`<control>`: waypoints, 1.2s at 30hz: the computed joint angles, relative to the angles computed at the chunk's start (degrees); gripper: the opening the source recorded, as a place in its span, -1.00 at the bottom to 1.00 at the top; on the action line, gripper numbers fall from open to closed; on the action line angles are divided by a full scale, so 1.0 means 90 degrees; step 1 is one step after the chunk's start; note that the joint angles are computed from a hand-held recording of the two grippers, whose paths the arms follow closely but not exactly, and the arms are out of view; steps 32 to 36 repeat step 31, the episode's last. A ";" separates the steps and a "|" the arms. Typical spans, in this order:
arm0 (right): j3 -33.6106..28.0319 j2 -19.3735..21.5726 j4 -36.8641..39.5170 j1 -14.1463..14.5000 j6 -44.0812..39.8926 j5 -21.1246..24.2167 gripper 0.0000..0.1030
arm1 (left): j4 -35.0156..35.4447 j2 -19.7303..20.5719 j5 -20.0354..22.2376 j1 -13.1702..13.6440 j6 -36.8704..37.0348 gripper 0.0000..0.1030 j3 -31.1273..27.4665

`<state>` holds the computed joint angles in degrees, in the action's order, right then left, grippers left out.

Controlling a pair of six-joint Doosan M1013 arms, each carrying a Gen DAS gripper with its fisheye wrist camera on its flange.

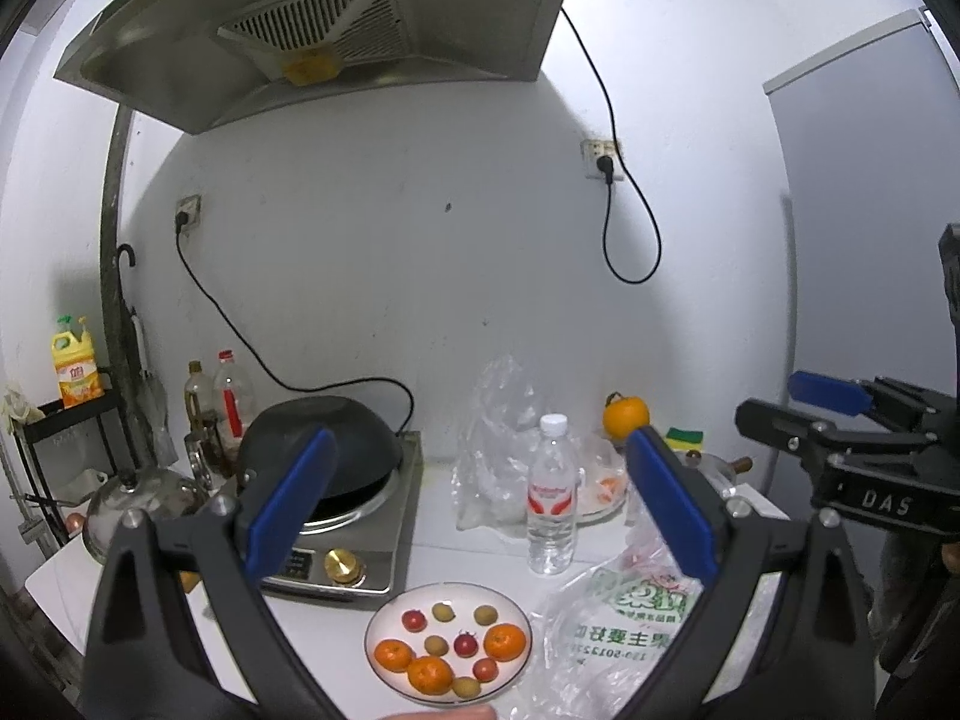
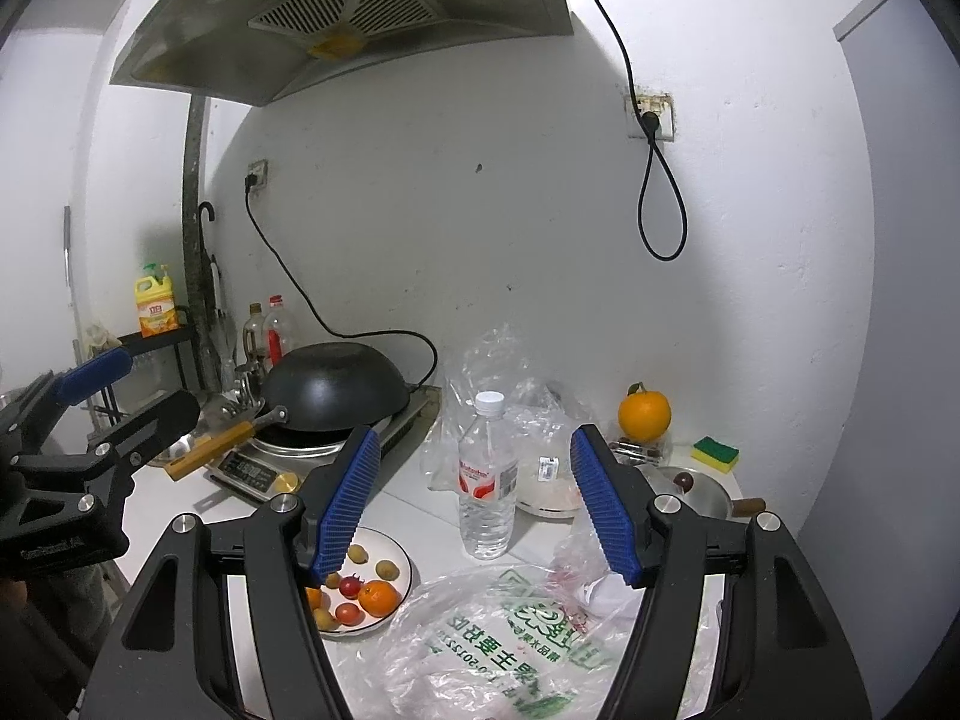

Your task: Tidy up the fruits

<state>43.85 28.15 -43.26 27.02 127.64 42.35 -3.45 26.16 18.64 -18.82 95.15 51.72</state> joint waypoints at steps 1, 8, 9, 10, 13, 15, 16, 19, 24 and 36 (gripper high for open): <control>-0.0008 0.0006 -0.0010 0.0001 -0.0003 0.0008 0.35 | 0.0042 0.0008 0.0009 -0.0004 -0.0034 0.91 -0.0016; -0.0087 0.0046 -0.0026 0.0004 -0.0019 0.0103 0.35 | 0.0026 0.0056 0.0070 -0.0021 0.0042 0.91 -0.0107; -0.0114 0.0060 -0.0012 0.0003 -0.0029 0.0123 0.35 | 0.0007 0.0062 0.0082 -0.0022 0.0068 0.91 -0.0117; -0.0130 0.0069 0.0001 0.0002 -0.0044 0.0134 0.35 | -0.0025 0.0070 0.0098 -0.0017 0.0098 0.91 -0.0133; -0.0209 0.0111 0.0048 -0.0001 -0.0114 0.0186 0.35 | -0.0192 0.0092 0.0121 -0.0001 0.0248 0.91 -0.0172; -0.0239 0.0127 0.0043 -0.0001 -0.0141 0.0208 0.35 | -0.0303 0.0096 0.0106 0.0010 0.0354 0.91 -0.0178; -0.0254 0.0136 0.0027 0.0000 -0.0141 0.0220 0.35 | -0.0346 0.0103 0.0102 0.0015 0.0402 0.91 -0.0188; -0.0331 0.0178 -0.0003 0.0013 -0.0132 0.0284 0.35 | -0.0498 0.0136 0.0145 0.0030 0.0552 0.91 -0.0244; -0.0448 0.0244 -0.0058 0.0041 -0.0170 0.0399 0.35 | -0.0852 0.0182 0.0177 0.0068 0.0903 0.91 -0.0313; -0.0764 0.0416 -0.0045 0.0083 -0.0363 0.0629 0.35 | -0.1483 0.0248 0.0213 0.0172 0.1463 0.91 -0.0367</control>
